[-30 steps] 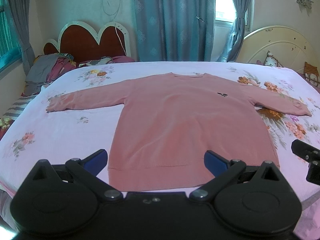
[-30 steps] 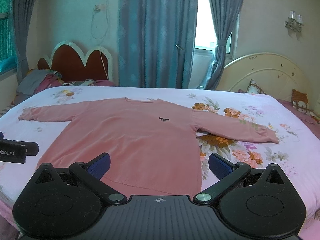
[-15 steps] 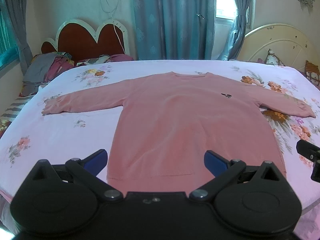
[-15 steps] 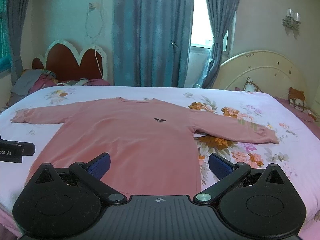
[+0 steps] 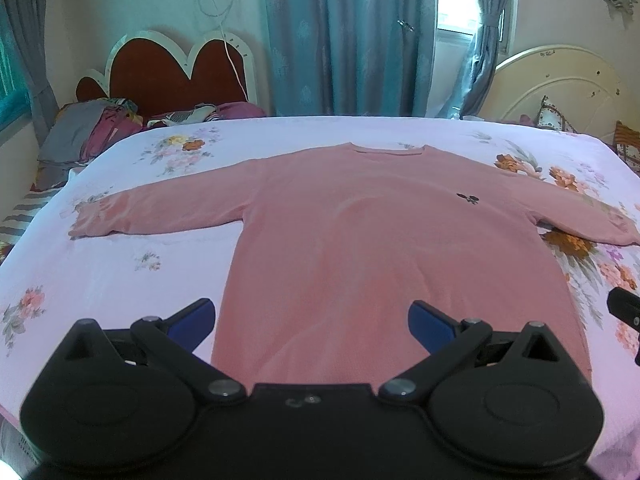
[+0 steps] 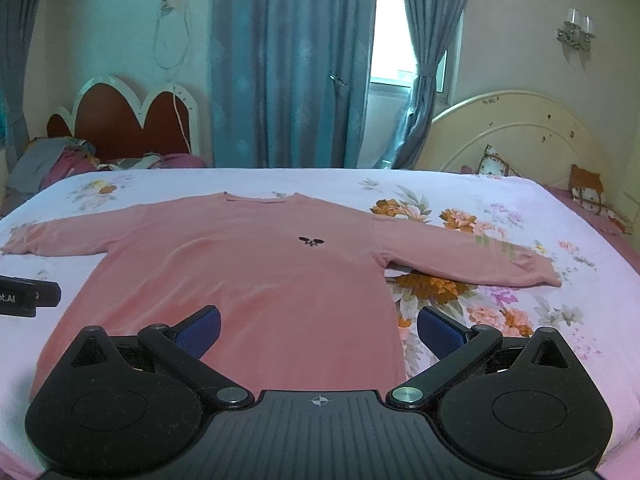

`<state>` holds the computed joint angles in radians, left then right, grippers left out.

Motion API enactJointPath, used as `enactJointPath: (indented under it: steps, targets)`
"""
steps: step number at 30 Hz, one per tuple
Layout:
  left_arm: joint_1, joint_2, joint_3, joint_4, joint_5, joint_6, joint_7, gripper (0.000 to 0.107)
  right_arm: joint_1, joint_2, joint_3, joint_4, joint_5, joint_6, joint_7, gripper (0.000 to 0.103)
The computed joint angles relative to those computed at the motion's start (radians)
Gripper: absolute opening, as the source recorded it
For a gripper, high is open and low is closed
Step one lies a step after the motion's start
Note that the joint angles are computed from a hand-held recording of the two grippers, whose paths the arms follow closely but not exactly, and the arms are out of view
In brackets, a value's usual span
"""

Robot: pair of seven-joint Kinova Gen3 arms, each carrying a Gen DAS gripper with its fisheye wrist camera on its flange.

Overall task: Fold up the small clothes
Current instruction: 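Reach the right gripper to the sleeve cuff and close on it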

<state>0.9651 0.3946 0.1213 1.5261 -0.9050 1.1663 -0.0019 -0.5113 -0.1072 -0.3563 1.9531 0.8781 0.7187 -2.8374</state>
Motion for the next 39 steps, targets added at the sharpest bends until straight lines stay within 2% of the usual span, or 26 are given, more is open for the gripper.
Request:
enactJointPath:
  steps: [14,24,32,39]
  targets:
    - [-0.135,0.039,-0.057,-0.022,0.032,-0.170,-0.160,0.102,-0.044,0.157,0.113,-0.105,0.103,0.016,-0.105,0.103]
    - [-0.181,0.078,-0.108,-0.042,0.032,-0.305,-0.227,0.102,-0.055,0.228,0.201,-0.154,0.127,-0.013,-0.143,0.103]
    - [-0.191,0.169,-0.150,-0.157,0.102,-0.342,-0.317,0.102,0.023,0.284,0.286,-0.173,0.090,-0.161,-0.073,0.103]
    - [-0.188,0.290,-0.190,-0.332,0.190,-0.328,-0.384,0.102,0.117,0.356,0.377,-0.209,-0.033,-0.297,0.084,0.102]
